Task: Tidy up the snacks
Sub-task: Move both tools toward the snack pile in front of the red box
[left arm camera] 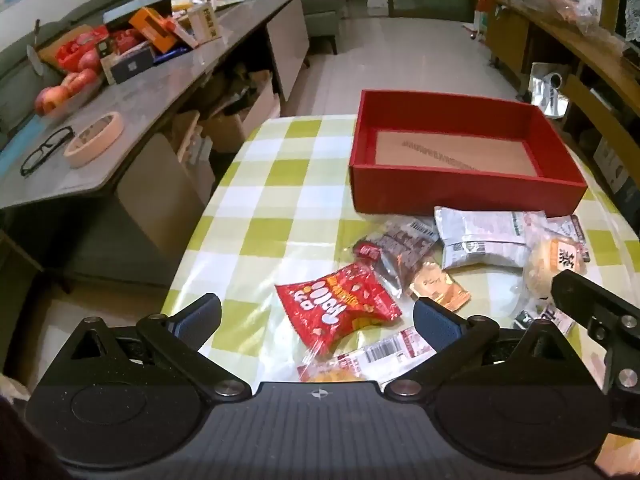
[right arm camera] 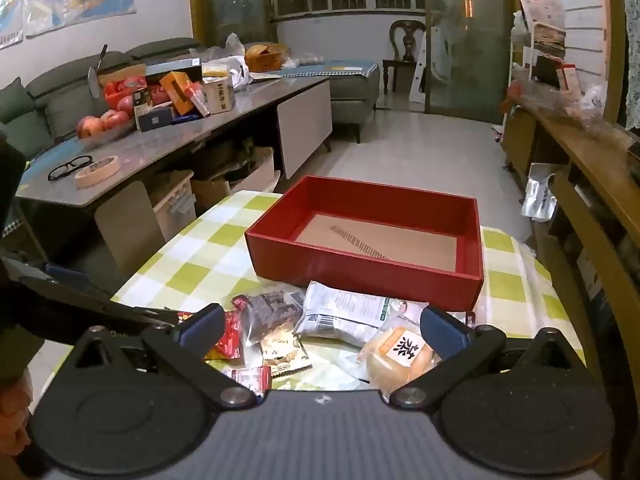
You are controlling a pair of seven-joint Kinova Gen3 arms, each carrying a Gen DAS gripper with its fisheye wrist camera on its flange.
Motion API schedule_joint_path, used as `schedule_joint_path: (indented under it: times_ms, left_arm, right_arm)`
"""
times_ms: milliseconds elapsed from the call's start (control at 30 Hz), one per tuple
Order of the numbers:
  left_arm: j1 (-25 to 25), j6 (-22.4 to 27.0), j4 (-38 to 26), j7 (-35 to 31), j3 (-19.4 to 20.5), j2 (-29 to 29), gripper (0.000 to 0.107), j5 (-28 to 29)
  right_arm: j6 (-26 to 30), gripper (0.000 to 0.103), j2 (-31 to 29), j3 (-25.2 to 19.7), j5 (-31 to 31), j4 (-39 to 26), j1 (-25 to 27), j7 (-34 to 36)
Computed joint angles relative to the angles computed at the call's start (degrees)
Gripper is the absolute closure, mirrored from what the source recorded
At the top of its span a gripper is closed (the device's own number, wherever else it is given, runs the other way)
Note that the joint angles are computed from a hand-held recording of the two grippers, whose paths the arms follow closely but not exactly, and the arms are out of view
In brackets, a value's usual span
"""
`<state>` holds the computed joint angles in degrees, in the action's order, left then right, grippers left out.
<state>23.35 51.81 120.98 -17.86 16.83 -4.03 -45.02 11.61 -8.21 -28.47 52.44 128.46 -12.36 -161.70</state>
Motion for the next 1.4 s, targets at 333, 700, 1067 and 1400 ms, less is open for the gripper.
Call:
schedule_joint_path:
  times_ms: [333,700,1067,1400]
  left_arm:
    - [-1.43,-0.38,-0.31,-5.32,-0.95,0.35,0.005,4.84]
    - [-1.4,-0.12,-0.71,-7.56,-1.93,1.0,0.005,7.18]
    - [-1.24,0.06,-0.44,-7.72,-1.96,1.34,0.005,7.3]
    - [-1.04,-0.04,-0.28,-7.78,-2.12,1.4,0.005,7.3]
  right_arm:
    - [3.55,0.0,2.28,2.79,-2.72,-1.95,-5.1,3.32]
    - [5.99,0.0,2.5,7.45,-8.75,-2.83,-10.91,10.46]
    - [8.32,0.0,3.14,8.73,-13.78,-3.93,-11.73,14.33]
    - [11.18,0.0,4.25,9.36,-11.58,-4.67,-13.69,12.59]
